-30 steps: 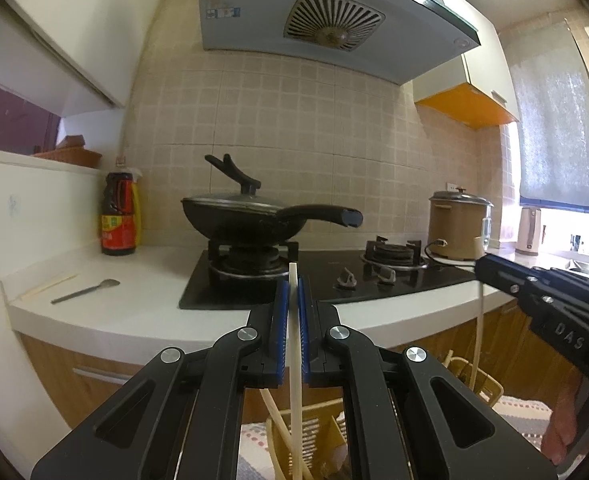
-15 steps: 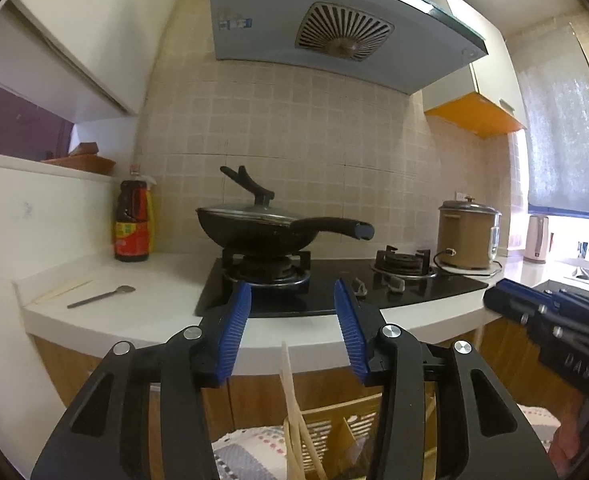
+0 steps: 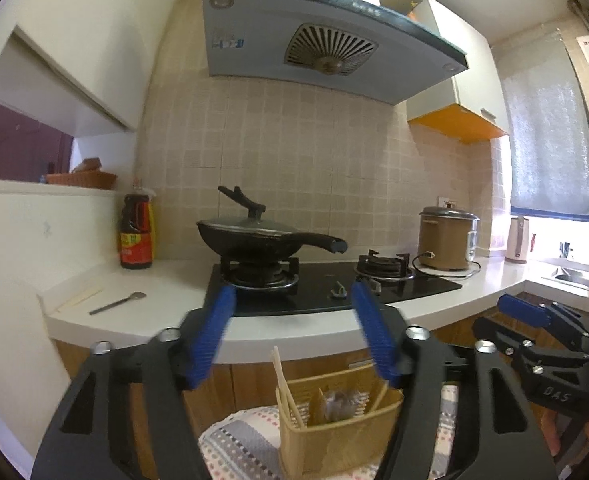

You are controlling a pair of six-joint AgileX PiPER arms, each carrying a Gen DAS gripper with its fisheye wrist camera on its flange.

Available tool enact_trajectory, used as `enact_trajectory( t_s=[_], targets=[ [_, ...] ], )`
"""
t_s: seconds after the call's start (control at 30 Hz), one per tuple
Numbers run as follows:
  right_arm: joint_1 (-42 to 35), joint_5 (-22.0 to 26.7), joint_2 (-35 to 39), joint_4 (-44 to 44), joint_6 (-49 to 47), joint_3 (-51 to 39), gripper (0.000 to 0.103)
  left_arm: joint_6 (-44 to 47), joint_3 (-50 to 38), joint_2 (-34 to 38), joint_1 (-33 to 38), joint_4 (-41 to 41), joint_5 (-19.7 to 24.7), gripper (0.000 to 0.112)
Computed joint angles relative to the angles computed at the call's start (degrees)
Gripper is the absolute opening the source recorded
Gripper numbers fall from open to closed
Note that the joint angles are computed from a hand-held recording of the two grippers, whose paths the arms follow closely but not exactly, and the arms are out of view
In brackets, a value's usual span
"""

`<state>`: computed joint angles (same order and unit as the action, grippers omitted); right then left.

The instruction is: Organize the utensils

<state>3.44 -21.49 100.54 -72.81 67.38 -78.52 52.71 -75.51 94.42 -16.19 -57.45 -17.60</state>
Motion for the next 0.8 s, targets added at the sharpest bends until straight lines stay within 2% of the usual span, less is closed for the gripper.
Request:
enact_trajectory(
  t_s=[0.03, 0.1, 0.2, 0.27, 0.33, 0.4, 0.47, 0.6, 0.7, 0.8],
  targets=[
    [-0.08, -0.10, -0.96, 1.26, -1.52, 1.42, 0.072, -1.04, 2.29, -1.88, -0.76, 1.01, -1.35, 0.075],
    [-0.39, -0.96, -3.84, 7.50, -8.23, 6.29, 0.077, 0.10, 5.52, -4.50, -2.28, -0.52, -4.07, 0.076],
    [-1.23, -2.84, -6.84, 10.88, -11.09, 12.11, 0.082, 2.97, 10.27, -7.89, -4.80, -6.36, -8.00, 0.077],
    [-1.68, -4.24, -8.66, 15.02, -14.35, 16.35, 0.087, 2.65, 14.49, -9.53, -7.75, -9.22, -13.10, 0.080],
    [-1.98, -5.66, -10.24, 18.87, -18.14, 20.34, 0.094, 0.82, 18.95, -10.55, -11.31, -8.44, -18.89, 0.083],
    [-2.36, -6.42, -11.30, 19.24, -19.11, 22.62, 0.094, 1.15, 21.88, -11.19, -14.24, -9.08, -22.90, 0.088],
    [-2.67, -7.12, -12.69, 23.22, -23.27, 25.83, 0.095, -0.23, 24.83, -10.90, -18.00, -9.63, -27.62, 0.090],
    [-3.48, -7.35, -13.35, 28.68, -27.00, 29.78, 0.095, -3.31, 27.86, -9.10, -21.43, -10.69, -30.20, 0.090],
    [-4.16, -8.47, -12.60, 32.93, -30.46, 32.46, 0.095, -6.17, 29.32, -5.19, -23.91, -11.31, -34.53, 0.090],
    [-3.54, -9.92, -11.51, 38.75, -36.95, 34.38, 0.095, -9.02, 30.31, -2.46, -24.60, -11.20, -36.50, 0.090]
  ],
)
